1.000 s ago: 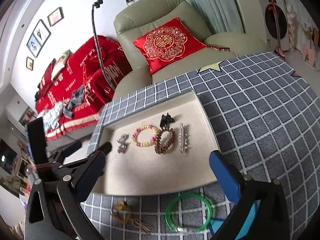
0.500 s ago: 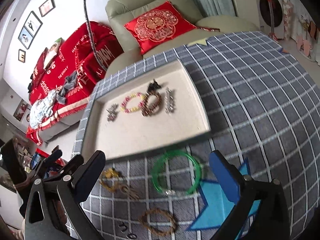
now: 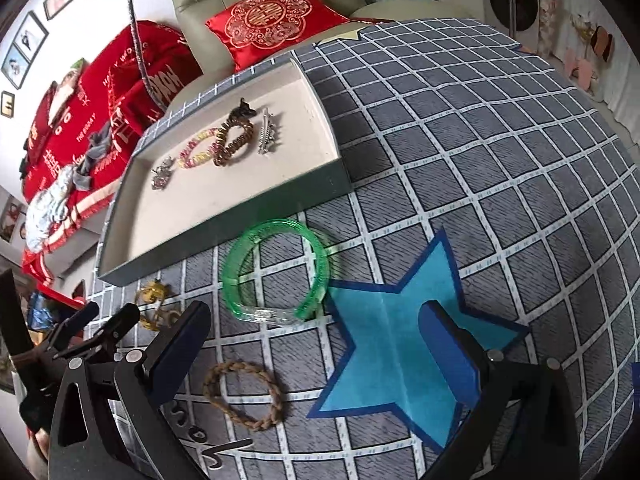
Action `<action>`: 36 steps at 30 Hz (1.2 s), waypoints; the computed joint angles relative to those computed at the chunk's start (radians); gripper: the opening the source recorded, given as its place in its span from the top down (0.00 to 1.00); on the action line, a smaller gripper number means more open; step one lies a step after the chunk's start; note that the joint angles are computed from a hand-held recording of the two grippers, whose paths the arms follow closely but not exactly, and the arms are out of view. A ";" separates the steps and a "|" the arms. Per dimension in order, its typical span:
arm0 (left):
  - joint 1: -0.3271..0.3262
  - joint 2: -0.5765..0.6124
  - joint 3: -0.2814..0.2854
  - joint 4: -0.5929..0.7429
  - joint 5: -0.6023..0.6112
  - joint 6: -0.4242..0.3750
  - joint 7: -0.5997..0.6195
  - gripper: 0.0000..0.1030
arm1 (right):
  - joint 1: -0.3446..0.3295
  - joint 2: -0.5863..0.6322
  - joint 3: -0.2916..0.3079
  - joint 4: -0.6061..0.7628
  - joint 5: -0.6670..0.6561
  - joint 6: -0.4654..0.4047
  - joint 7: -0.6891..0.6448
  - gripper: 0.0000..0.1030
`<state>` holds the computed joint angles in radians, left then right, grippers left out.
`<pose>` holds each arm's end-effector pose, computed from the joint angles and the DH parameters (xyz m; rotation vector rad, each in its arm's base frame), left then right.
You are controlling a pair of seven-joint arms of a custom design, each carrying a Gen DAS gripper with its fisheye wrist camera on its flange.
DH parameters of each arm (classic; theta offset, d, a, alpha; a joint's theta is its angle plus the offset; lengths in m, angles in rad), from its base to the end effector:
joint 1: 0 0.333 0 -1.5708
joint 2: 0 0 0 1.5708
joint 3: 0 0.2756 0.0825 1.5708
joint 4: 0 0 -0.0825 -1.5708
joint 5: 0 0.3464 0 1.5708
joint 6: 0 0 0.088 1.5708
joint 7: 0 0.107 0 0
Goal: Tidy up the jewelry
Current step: 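Move both grippers back over the remaining jewelry on the table, then grasp the yellow hair tie with the left gripper while the right grasps the green bangle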
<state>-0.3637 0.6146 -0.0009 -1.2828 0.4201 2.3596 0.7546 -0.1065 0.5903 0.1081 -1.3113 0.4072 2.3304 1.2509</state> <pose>0.6631 -0.2473 0.4221 -2.0733 1.6590 -0.5141 0.7010 -0.0104 0.4243 -1.8750 1.7460 -0.1381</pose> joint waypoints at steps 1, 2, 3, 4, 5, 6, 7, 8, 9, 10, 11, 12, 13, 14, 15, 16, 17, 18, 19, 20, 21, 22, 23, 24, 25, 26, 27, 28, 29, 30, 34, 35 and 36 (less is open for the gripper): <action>-0.003 0.008 0.003 0.011 0.001 -0.010 -0.006 0.00 | 0.005 0.003 -0.005 0.002 -0.009 0.003 0.007 0.00; -0.004 0.017 0.004 0.023 -0.001 -0.020 -0.009 0.00 | 0.009 0.008 -0.010 0.008 -0.019 0.003 0.014 0.00; -0.005 0.024 0.004 0.031 -0.002 -0.027 -0.012 0.00 | 0.012 0.014 -0.013 0.015 -0.028 0.002 0.020 0.00; -0.004 0.032 0.003 0.042 -0.006 -0.033 -0.010 0.00 | 0.015 0.021 -0.016 0.024 -0.038 0.002 0.027 0.00; -0.004 0.038 0.003 0.050 -0.007 -0.036 -0.009 0.00 | 0.019 0.028 -0.020 0.031 -0.050 0.003 0.035 0.00; -0.005 0.043 0.003 0.056 -0.008 -0.040 -0.010 0.00 | 0.026 0.038 -0.025 0.046 -0.066 0.004 0.047 0.00; -0.006 0.050 0.003 0.064 -0.010 -0.045 -0.007 0.00 | 0.031 0.052 -0.029 0.064 -0.081 0.003 0.059 0.00; -0.008 0.060 0.002 0.079 -0.012 -0.053 -0.003 0.00 | 0.034 0.065 -0.031 0.082 -0.094 0.000 0.070 0.00; -0.009 0.060 0.003 0.075 -0.011 -0.044 -0.007 0.00 | 0.036 0.080 -0.030 0.103 -0.104 -0.005 0.078 0.00; -0.010 0.064 0.003 0.081 -0.013 -0.045 -0.005 0.00 | 0.041 0.092 -0.032 0.119 -0.118 -0.001 0.083 0.00; -0.010 0.072 0.004 0.093 -0.014 -0.048 -0.003 0.00 | 0.050 0.100 -0.036 0.128 -0.139 0.007 0.087 0.01; -0.011 0.075 0.003 0.098 -0.015 -0.049 0.001 0.00 | 0.061 0.108 -0.042 0.138 -0.164 0.011 0.091 0.02; -0.009 0.079 0.000 0.105 -0.020 -0.048 0.011 0.00 | 0.070 0.110 -0.047 0.139 -0.187 0.022 0.094 0.04; -0.008 0.083 -0.002 0.109 -0.025 -0.045 0.017 0.00 | 0.082 0.110 -0.053 0.135 -0.214 0.037 0.096 0.08; -0.007 0.087 -0.004 0.116 -0.031 -0.043 0.022 0.00 | 0.094 0.106 -0.060 0.124 -0.241 0.055 0.096 0.14; -0.007 0.086 -0.004 0.114 -0.035 -0.038 0.024 0.00 | 0.106 0.100 -0.066 0.109 -0.269 0.074 0.095 0.17; -0.005 0.082 -0.006 0.105 -0.041 -0.024 0.026 0.00 | 0.110 0.094 -0.066 0.098 -0.286 0.085 0.093 0.21; -0.007 0.079 -0.004 0.099 -0.040 -0.014 0.025 0.00 | 0.113 0.091 -0.065 0.090 -0.301 0.094 0.089 0.23; -0.009 0.075 -0.003 0.094 -0.038 -0.008 0.030 0.03 | 0.118 0.085 -0.066 0.077 -0.316 0.106 0.087 0.25; -0.010 0.074 -0.004 0.093 -0.038 -0.004 0.039 0.06 | 0.115 0.074 -0.060 0.057 -0.319 0.121 0.081 0.27; -0.011 0.075 -0.007 0.097 -0.039 -0.002 0.053 0.11 | 0.111 0.072 -0.055 0.056 -0.318 0.122 0.078 0.28; -0.013 0.079 -0.009 0.107 -0.042 -0.005 0.066 0.16 | 0.109 0.071 -0.053 0.054 -0.319 0.121 0.076 0.28; -0.013 0.083 -0.011 0.115 -0.045 -0.006 0.079 0.17 | 0.109 0.070 -0.051 0.053 -0.320 0.123 0.076 0.29; -0.013 0.086 -0.013 0.120 -0.050 -0.005 0.091 0.17 | 0.107 0.067 -0.049 0.046 -0.320 0.126 0.075 0.29; -0.013 0.092 -0.016 0.129 -0.054 -0.005 0.105 0.17 | 0.106 0.065 -0.048 0.044 -0.321 0.127 0.072 0.29; -0.015 0.096 -0.016 0.136 -0.056 -0.004 0.115 0.17 | 0.105 0.066 -0.047 0.044 -0.321 0.128 0.070 0.29; -0.016 0.098 -0.016 0.138 -0.058 0.000 0.124 0.17 | 0.104 0.066 -0.044 0.044 -0.320 0.129 0.066 0.31; -0.017 0.102 -0.016 0.143 -0.060 0.003 0.134 0.18 | 0.102 0.065 -0.042 0.043 -0.319 0.130 0.060 0.31; -0.015 0.104 -0.016 0.145 -0.066 0.006 0.144 0.20 | 0.104 0.067 -0.041 0.046 -0.319 0.130 0.059 0.32; -0.012 0.105 -0.018 0.146 -0.071 0.014 0.155 0.28 | 0.102 0.064 -0.039 0.041 -0.317 0.130 0.055 0.34; -0.005 0.119 -0.025 0.174 -0.095 0.020 0.213 0.60 | 0.102 0.060 -0.033 0.039 -0.310 0.131 0.038 0.46; -0.004 0.120 -0.025 0.175 -0.100 0.022 0.223 0.64 | 0.101 0.058 -0.031 0.038 -0.308 0.130 0.034 0.54; -0.003 0.117 -0.026 0.169 -0.106 0.028 0.231 0.67 | 0.103 0.057 -0.031 0.037 -0.307 0.130 0.032 0.61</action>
